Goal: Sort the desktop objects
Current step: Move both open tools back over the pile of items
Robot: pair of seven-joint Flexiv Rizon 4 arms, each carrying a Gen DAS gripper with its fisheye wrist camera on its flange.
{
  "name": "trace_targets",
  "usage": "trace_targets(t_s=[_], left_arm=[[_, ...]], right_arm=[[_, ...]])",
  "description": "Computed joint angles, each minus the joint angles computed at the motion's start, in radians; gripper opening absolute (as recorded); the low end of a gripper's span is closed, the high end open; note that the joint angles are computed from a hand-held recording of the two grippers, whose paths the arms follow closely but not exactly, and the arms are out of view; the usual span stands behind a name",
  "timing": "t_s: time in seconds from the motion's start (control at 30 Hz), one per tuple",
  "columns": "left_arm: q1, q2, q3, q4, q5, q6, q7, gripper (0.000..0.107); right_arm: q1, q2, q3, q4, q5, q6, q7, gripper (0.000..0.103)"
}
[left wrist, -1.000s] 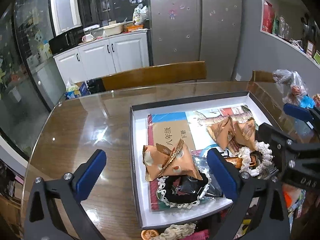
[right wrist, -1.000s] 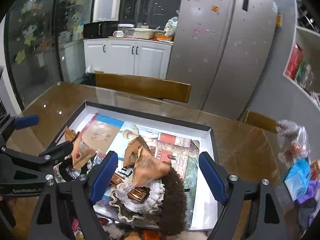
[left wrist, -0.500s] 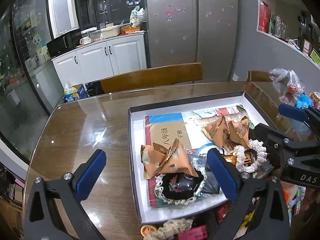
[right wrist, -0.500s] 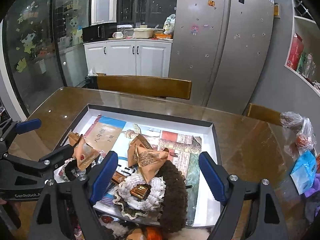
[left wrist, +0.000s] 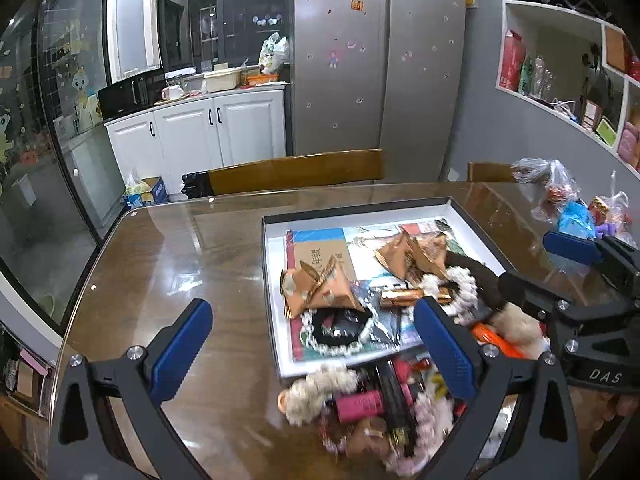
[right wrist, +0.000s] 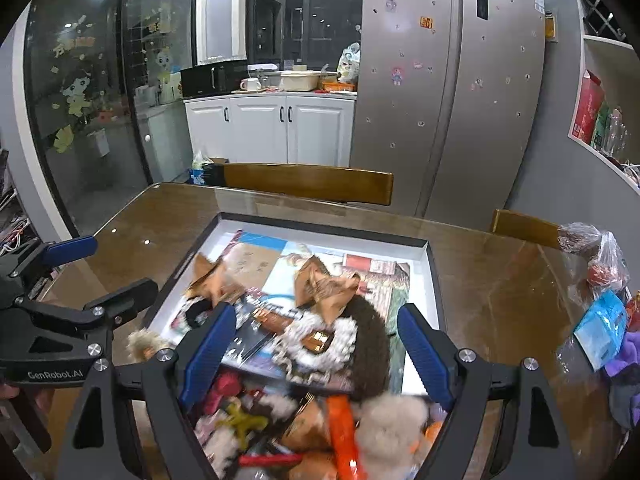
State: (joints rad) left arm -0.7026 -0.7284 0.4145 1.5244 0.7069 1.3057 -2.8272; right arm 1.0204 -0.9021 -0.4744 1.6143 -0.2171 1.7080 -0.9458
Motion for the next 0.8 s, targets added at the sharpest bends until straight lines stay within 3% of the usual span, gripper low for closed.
trace_targets(t_s=[0.1, 0.27, 0.4, 0.57, 0.8], left_arm=[[-0.023, 0.017, 0.008, 0.036, 0.021, 0.018, -0.031, 0.102], [-0.039, 0.017, -0.003, 0.076, 0.025, 0.014, -0.043, 0.102], [-0.053, 0.017, 0.003, 0.120, 0.037, 0.048, -0.074, 0.102], [-0.079, -0.006, 0.041, 0.152, 0.028, 0.111, -0.118, 0.102], [-0.066, -0.058, 0.036, 0.155, -0.058, 0.133, -0.052, 0.102]], right_arm=[[0.071, 0.019, -0.058, 0.082, 0.042, 0.051, 0.001, 0.085], [0.121, 0.034, -0.069, 0.153, 0.124, 0.091, -0.024, 0.085], [0.107, 0.047, -0.007, 0.187, 0.173, 0.099, -0.044, 0.085], [0.159, 0.029, -0.020, 0.236, 0.215, 0.105, -0.059, 0.085], [0.211, -0.001, -0.048, 0.269, 0.260, 0.095, -0.025, 0.085]])
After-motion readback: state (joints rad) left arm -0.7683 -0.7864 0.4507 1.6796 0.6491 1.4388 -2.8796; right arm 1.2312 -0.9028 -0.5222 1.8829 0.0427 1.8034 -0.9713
